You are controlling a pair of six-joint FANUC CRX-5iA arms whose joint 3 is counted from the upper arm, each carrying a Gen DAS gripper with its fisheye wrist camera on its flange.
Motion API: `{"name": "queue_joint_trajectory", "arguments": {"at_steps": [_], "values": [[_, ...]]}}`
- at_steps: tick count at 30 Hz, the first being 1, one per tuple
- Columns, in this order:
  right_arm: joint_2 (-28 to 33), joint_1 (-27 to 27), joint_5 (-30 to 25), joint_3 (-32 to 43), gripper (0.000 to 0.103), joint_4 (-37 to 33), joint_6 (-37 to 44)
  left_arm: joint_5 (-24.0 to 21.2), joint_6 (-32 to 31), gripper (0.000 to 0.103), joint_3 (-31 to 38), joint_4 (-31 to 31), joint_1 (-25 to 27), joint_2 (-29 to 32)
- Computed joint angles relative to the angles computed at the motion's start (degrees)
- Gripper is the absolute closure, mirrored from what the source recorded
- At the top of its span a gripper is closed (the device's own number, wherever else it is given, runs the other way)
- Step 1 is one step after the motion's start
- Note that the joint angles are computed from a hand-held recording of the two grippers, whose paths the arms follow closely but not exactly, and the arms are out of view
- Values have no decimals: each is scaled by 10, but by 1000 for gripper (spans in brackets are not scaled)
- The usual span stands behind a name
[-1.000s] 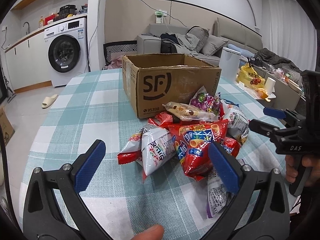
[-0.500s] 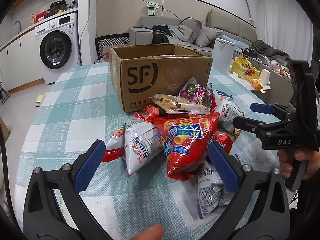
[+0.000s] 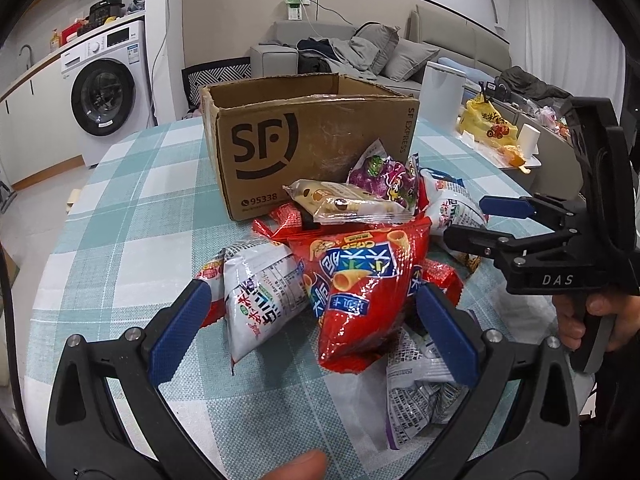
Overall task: Organize snacks
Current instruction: 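Grasp the red chip bag with the left gripper while the right grasps the white bag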
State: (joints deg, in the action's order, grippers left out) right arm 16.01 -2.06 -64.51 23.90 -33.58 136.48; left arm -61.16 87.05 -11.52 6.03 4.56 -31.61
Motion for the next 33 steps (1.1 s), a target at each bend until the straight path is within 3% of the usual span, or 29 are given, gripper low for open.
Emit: {"name": "queue_joint_trajectory", "arguments": {"at_steps": [10, 15, 20, 29, 31, 33], "values": [[-3, -5, -21, 1, 22, -9, 28, -5, -14, 1, -2, 21, 12, 6], [16, -1, -36, 24, 26, 2, 1, -11, -20, 1, 1, 24, 11, 12], [25, -4, -50, 34, 30, -3, 1, -7, -33, 8, -5, 40, 18, 8], [15, -8, -62, 23, 51, -19, 15, 3, -85, 36, -25, 76, 32, -11], [13, -11, -62, 21, 53, -25, 15, 10, -104, 53, -37, 97, 41, -19], [11, -13, -63, 19, 54, -27, 14, 10, -117, 58, -41, 109, 46, -24]]}}
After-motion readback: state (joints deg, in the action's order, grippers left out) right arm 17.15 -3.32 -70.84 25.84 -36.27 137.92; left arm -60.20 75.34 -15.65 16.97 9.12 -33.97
